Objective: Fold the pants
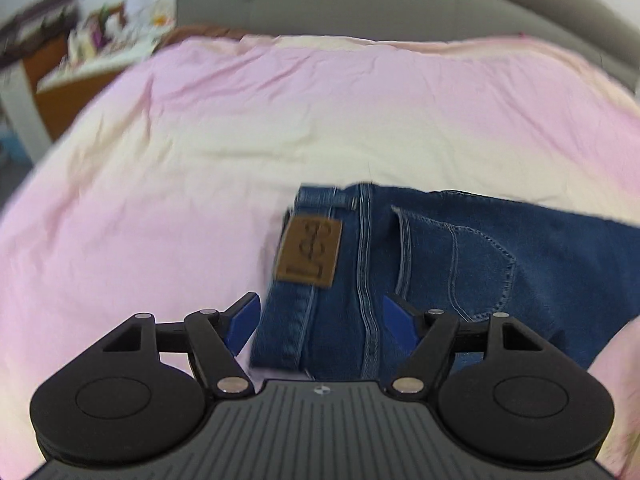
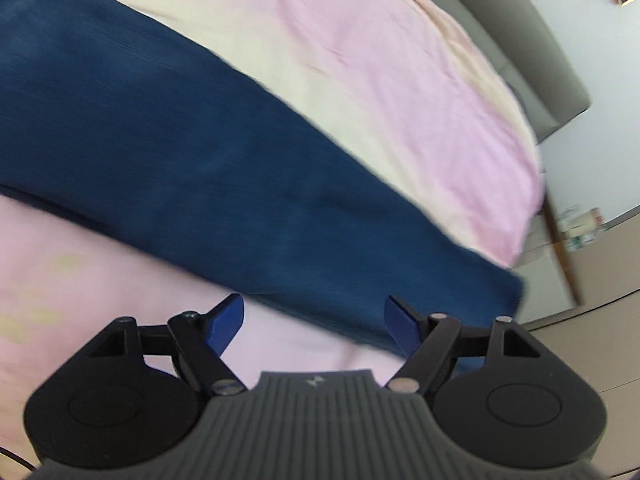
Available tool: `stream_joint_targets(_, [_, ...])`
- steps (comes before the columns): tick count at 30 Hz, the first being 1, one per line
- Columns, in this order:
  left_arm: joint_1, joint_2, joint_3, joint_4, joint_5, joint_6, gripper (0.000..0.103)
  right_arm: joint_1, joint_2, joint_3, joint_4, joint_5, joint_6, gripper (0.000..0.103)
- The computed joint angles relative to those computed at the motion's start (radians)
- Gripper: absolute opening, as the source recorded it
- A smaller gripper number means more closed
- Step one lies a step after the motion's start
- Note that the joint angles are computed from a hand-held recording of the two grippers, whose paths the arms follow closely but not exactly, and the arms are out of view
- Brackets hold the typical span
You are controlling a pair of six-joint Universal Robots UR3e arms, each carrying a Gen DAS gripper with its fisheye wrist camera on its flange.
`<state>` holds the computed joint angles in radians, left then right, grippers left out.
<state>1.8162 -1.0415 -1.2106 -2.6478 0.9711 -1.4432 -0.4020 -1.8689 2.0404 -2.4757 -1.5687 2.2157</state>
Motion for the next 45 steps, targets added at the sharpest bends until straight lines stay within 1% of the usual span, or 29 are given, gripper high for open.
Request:
stream_joint_targets(1, [0.071,0.004,-0.013,-0.061,0.022,0.041,0.083,0.010,-0.054,0.037,0.026,0.031,0.029,0.073])
stream_joint_targets(3, [0.149,0.026,-0.100,-0.082,0.047,0.023,0.083,0.069,-0.154,0.127,0.039,0.071,0.114,0.072])
stream_joint_targets(6, [0.232,0.062,-0.268,-0.055,0.065,-0.036,0.084,0.173,-0.251,0.218,0.044,0.105,0.262,0.067])
stream_joint_targets(7, [0.256,0.065,-0.323,-0.044,0.067,-0.030,0.085,0.202,-0.277,0.240,0.054,0.128,0.315,0.064])
stream_joint_targets(9, [0.270,0.087,-0.434,0.012,0.058,-0.062,0.085,0.262,-0.317,0.275,0.075,0.181,0.431,0.063])
stream_joint_targets(11, [0.238,0.073,-0.516,0.087,0.035,-0.155,0.085,0.326,-0.326,0.302,0.080,0.242,0.529,0.063])
stream_joint_targets(13, [0.215,0.031,-0.556,0.119,-0.002,-0.222,0.086,0.435,-0.277,0.318,0.032,0.261,0.614,0.060])
stream_joint_targets(14, [0.194,0.014,-0.564,0.142,-0.021,-0.250,0.080,0.478,-0.235,0.326,-0.012,0.268,0.643,0.056])
stream_joint_targets(15, [0.176,0.003,-0.565,0.163,-0.036,-0.269,0.069,0.518,-0.192,0.328,-0.062,0.268,0.669,0.054])
stream_joint_targets(16, [0.165,0.010,-0.572,0.198,-0.048,-0.289,0.047,0.551,-0.144,0.326,-0.120,0.267,0.693,0.051])
stream_joint_targets(18, [0.125,-0.004,-0.540,0.224,-0.057,-0.297,0.032,0.622,-0.043,0.290,-0.208,0.256,0.740,0.050])
stream_joint_targets(19, [0.125,0.015,-0.520,0.195,-0.070,-0.243,0.027,0.637,-0.011,0.272,-0.229,0.268,0.743,0.048])
stream_joint_targets(21, [0.158,0.057,-0.455,0.100,-0.081,-0.093,0.024,0.650,0.046,0.240,-0.274,0.297,0.734,0.046])
stream_joint_targets(23, [0.153,0.059,-0.389,0.066,-0.094,-0.043,0.022,0.673,0.095,0.199,-0.303,0.305,0.729,0.044])
stream_joint_targets(24, [0.129,0.049,-0.369,0.082,-0.102,-0.049,0.022,0.695,0.131,0.174,-0.318,0.288,0.730,0.043])
stream_joint_targets(27, [0.031,0.037,-0.376,0.216,-0.117,-0.129,0.021,0.739,0.234,0.092,-0.325,0.252,0.727,0.031])
stream_joint_targets(28, [0.007,0.033,-0.381,0.249,-0.119,-0.154,0.021,0.743,0.250,0.082,-0.323,0.250,0.727,0.017])
stream_joint_targets(29, [-0.011,0.030,-0.380,0.267,-0.122,-0.167,0.020,0.758,0.272,0.054,-0.308,0.230,0.737,0.011])
stream_joint_targets(31, [0.023,0.024,-0.340,0.217,-0.130,-0.099,0.020,0.756,0.230,0.037,-0.255,0.254,0.732,0.009])
stream_joint_targets(32, [0.018,0.019,-0.340,0.234,-0.132,-0.101,0.020,0.752,0.194,0.036,-0.230,0.271,0.715,0.008])
stream_joint_targets(33, [-0.013,0.003,-0.354,0.295,-0.119,-0.141,0.020,0.755,0.151,0.045,-0.205,0.273,0.686,0.008])
stream_joint_targets(34, [-0.082,-0.012,-0.403,0.421,-0.094,-0.243,0.020,0.753,0.138,0.047,-0.186,0.278,0.667,0.008])
stream_joint_targets(35, [-0.130,-0.014,-0.456,0.523,-0.066,-0.305,0.020,0.734,0.124,0.055,-0.135,0.296,0.663,0.007])
stream_joint_targets(37, [-0.157,0.035,-0.578,0.651,-0.040,-0.306,0.020,0.719,0.146,0.078,-0.111,0.304,0.694,0.007])
stream_joint_targets(38, [-0.152,0.052,-0.618,0.678,-0.040,-0.293,0.020,0.724,0.168,0.094,-0.133,0.299,0.715,0.007])
stream_joint_targets(40, [-0.162,0.024,-0.636,0.712,-0.030,-0.362,0.021,0.743,0.205,0.126,-0.192,0.270,0.724,0.007])
stream_joint_targets(42, [-0.179,0.010,-0.648,0.750,-0.023,-0.398,0.022,0.715,0.198,0.166,-0.217,0.296,0.722,0.007])
stream_joint_targets(43, [-0.188,0.022,-0.647,0.756,-0.018,-0.403,0.023,0.684,0.175,0.180,-0.196,0.322,0.709,0.006])
stream_joint_targets(45, [-0.197,0.066,-0.651,0.765,-0.005,-0.363,0.033,0.641,0.117,0.188,-0.121,0.349,0.698,0.006])
